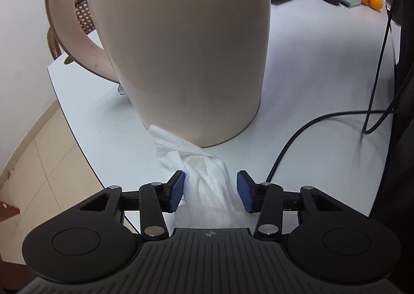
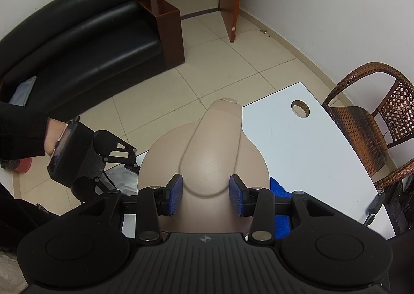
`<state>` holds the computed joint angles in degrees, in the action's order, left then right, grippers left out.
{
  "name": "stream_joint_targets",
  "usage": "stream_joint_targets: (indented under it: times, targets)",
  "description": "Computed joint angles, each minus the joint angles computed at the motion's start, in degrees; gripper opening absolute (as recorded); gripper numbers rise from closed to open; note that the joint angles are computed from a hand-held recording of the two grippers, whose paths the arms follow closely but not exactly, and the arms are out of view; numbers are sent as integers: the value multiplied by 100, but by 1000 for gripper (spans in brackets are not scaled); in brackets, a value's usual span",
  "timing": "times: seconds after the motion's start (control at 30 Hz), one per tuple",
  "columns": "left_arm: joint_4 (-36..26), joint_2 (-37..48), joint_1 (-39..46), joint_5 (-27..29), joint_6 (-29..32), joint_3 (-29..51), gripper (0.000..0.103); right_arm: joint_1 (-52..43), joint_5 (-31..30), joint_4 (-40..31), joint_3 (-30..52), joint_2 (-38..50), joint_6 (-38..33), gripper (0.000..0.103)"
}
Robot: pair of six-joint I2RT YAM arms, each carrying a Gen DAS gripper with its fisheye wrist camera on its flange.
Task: Clean container
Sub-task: 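Lower the kettle with the right tool while the left tool brings the tissue to its outer wall, then press the tissue in the left tool against the kettle's lower outer wall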
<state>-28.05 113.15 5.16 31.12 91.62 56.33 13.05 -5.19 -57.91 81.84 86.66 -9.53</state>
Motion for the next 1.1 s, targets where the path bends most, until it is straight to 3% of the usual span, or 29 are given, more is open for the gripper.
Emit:
stream_joint_targets:
  times: [0.2, 0.37, 0.7, 1.0, 1.1]
  targets:
    - [-242, 435, -6, 25, -191, 456, 32, -3, -2, 17, -19, -21, 36, 43]
    - [-370, 699, 199, 353, -1088, 750, 15, 16, 12, 9, -19, -35, 67, 43]
    - [-519, 678, 876, 1577, -3409, 693, 12, 14, 20, -38, 77, 52, 51, 44]
    - [-703, 258, 1146, 2189, -4743, 516, 13, -1, 11, -48, 137, 127, 0, 44]
    - [-467, -24, 1208, 2524, -5287, 181, 13, -13, 5, -3, 112, 145, -21, 44]
